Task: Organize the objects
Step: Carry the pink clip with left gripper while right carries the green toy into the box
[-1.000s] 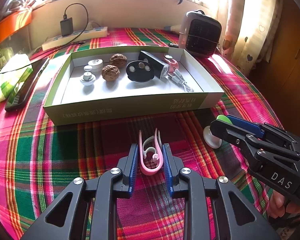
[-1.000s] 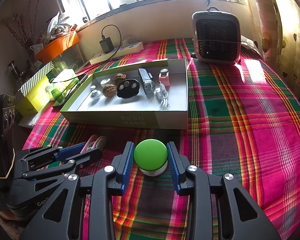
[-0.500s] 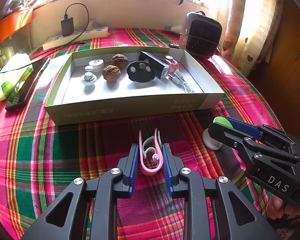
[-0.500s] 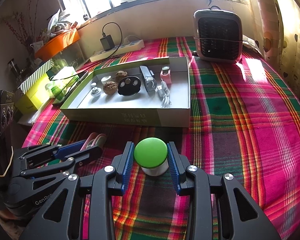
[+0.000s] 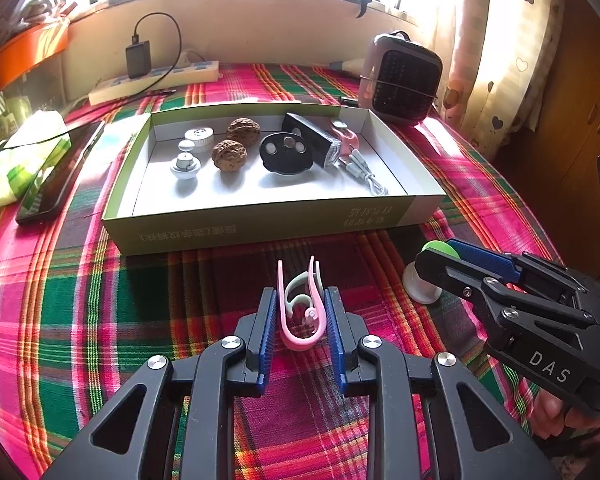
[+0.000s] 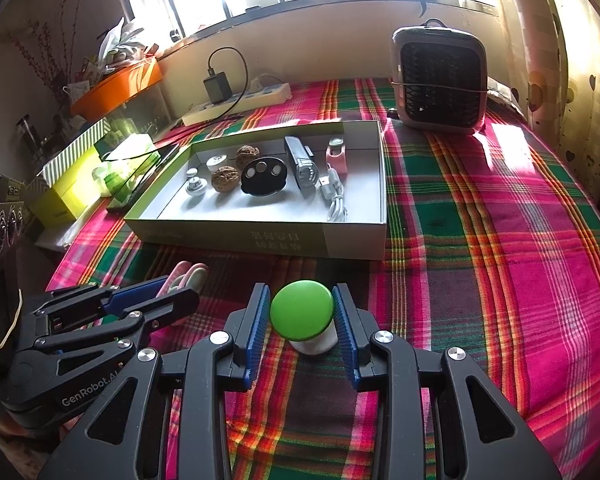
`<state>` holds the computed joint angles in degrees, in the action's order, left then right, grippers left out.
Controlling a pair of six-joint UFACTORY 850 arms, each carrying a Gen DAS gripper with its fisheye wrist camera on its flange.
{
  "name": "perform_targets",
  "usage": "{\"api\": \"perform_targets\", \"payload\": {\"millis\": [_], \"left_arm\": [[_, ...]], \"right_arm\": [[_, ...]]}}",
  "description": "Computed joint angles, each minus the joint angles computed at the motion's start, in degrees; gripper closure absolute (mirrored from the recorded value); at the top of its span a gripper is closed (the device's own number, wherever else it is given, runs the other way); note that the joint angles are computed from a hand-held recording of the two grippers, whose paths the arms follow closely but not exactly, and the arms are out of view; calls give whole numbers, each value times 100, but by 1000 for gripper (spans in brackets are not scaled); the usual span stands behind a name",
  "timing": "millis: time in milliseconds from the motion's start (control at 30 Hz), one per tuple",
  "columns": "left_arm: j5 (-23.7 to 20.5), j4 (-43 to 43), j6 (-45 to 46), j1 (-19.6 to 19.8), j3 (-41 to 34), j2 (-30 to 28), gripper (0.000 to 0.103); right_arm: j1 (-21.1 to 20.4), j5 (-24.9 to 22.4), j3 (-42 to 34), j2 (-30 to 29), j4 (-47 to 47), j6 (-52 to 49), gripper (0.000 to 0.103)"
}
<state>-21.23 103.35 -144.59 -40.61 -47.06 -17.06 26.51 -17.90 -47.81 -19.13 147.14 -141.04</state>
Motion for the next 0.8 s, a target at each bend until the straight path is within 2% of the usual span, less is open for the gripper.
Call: {"api": "perform_targets", "payload": {"millis": [467,800], "left_arm": [[-42,79,-69,-18,19,36,81],[-127,156,-99,-30,88,180,81]], "right_arm": [[100,121,44,50,646,-737,69],[-39,-98,11,98,-729,813,69]]}}
